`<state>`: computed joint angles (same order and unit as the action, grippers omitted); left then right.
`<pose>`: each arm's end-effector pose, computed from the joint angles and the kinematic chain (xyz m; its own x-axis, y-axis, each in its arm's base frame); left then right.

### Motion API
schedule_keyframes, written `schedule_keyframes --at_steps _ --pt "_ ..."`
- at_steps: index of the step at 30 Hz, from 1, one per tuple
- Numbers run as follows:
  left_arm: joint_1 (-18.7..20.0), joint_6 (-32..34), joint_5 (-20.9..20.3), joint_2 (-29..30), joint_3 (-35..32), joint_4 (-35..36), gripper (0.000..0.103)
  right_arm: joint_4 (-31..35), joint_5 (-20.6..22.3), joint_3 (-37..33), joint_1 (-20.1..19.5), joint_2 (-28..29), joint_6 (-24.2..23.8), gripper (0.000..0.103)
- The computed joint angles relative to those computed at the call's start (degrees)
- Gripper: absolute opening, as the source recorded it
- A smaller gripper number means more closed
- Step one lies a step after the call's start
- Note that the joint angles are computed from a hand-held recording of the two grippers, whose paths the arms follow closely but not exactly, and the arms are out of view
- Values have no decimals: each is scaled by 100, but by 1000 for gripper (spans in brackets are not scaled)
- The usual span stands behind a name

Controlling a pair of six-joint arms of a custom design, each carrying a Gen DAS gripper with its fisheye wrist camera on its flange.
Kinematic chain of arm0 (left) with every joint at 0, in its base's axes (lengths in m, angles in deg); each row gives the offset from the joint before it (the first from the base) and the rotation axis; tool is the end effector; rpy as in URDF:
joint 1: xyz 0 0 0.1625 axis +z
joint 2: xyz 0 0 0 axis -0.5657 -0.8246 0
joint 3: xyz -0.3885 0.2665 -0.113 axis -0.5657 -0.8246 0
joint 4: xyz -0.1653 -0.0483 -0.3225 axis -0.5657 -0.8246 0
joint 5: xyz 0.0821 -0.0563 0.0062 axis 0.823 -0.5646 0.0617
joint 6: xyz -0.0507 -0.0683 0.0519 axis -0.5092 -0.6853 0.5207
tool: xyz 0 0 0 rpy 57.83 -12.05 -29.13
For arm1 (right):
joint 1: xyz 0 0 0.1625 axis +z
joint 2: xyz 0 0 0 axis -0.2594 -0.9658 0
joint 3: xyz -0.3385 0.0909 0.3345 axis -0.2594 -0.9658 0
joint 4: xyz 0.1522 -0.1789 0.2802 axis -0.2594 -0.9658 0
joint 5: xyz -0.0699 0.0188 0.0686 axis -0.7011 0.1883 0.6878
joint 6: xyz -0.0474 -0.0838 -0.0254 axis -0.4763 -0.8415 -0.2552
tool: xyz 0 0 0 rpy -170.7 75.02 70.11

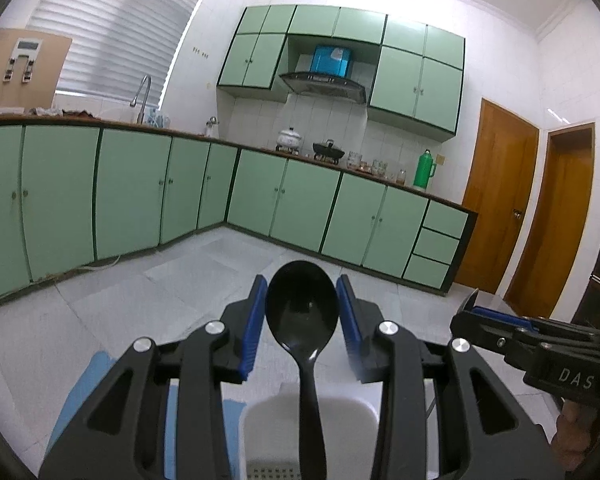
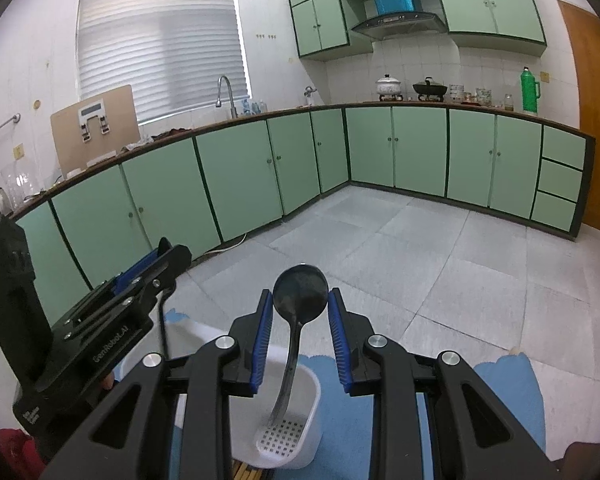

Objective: Organize utensils
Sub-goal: 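Lift both spoons and lower them into the white utensil holder, then open both tools to release the spoons and pull back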

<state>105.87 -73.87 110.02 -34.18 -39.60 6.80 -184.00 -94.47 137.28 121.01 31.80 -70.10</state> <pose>-0.1213 -0.8412 0.2154 -0.8220 0.3164 -0.4736 0.5621 0.3168 -0.7640 0.3205 -0.7884 0.0612 -0.7966 -0.1444 0.5870 -0.5723 0.4927 -0.6555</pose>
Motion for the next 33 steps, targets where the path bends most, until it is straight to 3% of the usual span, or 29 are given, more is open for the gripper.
schedule_keyframes --at_steps 3,8,16,23,27,33 --pt "23 -46 10 -152 250 -43 39 -60 -76 146 10 -36 -33 30" --pt "-48 257 -65 -889 1658 -691 50 -508 -152 786 59 -266 58 43" --pt "-194 181 -828 -1996 3850 -937 65 -1671 -528 2737 185 -752 589 65" --pt "-199 -40 -1653 -2656 5654 -1128 68 -2221 -1134 4133 342 -739 1230 67" --pt "-160 -38 -1939 -2772 6148 -1062 68 -2175 -1116 4615 386 -684 1631 67" --pt "-99 -158 -2255 -2747 6174 -722 68 -1941 -1236 4845 459 -581 1829 66"
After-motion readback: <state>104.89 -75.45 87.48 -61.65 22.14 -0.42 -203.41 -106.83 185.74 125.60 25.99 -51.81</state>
